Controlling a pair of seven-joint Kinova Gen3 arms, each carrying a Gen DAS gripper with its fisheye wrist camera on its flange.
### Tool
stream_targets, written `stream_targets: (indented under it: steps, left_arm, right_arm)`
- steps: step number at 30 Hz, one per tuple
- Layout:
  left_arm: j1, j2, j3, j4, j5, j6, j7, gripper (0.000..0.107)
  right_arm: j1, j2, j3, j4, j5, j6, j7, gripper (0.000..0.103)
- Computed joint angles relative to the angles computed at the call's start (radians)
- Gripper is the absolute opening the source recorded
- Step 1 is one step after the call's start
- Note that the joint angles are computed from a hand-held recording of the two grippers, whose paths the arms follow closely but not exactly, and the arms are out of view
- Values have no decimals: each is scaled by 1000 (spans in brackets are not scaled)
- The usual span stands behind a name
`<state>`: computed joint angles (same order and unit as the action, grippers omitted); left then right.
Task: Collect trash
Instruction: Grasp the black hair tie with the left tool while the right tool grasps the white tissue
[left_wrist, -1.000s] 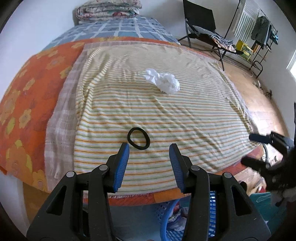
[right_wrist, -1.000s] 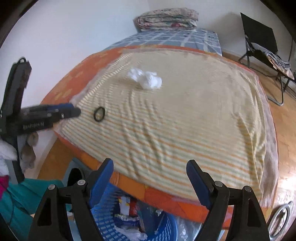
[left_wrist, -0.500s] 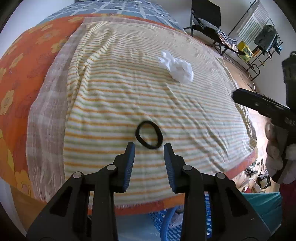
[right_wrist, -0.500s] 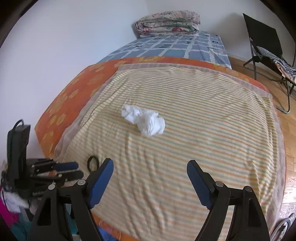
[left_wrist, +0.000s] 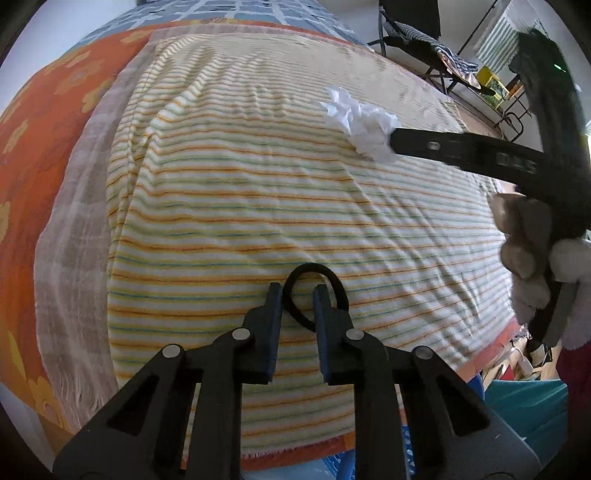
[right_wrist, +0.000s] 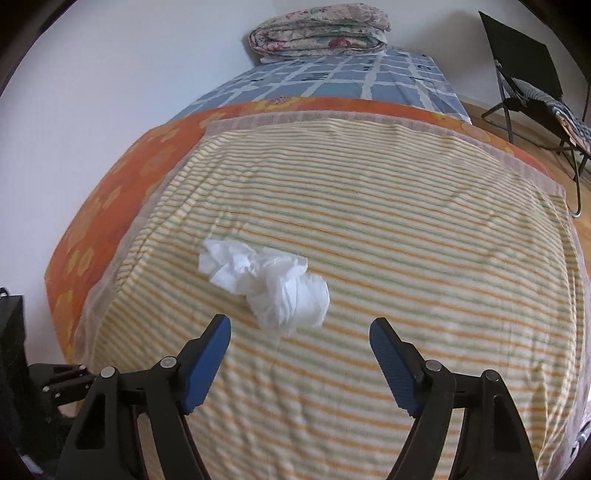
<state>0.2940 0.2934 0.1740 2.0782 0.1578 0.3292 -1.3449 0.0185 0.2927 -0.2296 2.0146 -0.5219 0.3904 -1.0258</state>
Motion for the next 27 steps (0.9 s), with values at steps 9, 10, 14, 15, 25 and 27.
stream_targets:
  steps: [9,10,14,15,25,27]
  left_arm:
    - [50,9,-46,-9,-71,-12,54,3]
    - [60,9,-54,-10,-83,-13,66,3]
    - [77,9,-66,-13,-107,-16,103,2]
    - [85,9,-73,-15,-117,-15,114,2]
    - [132,-34,-109,0,-208,-23,211,2]
    - [148,-50,-116,5,-231,-25,239,2]
  right_arm:
    - [-72,81,28,-51,97,-27,-165,62]
    - [-60,88,14,-53,97,-26,-163,59]
    - [-5,80,-50,-50,73,-10,-112,31]
    - [-26,69,-35,-44,87,-17,-123,29]
    - [22,-33,-59,23,10,-17,-9,25]
    - [20,-61,-46,40,-11,-14,16,25]
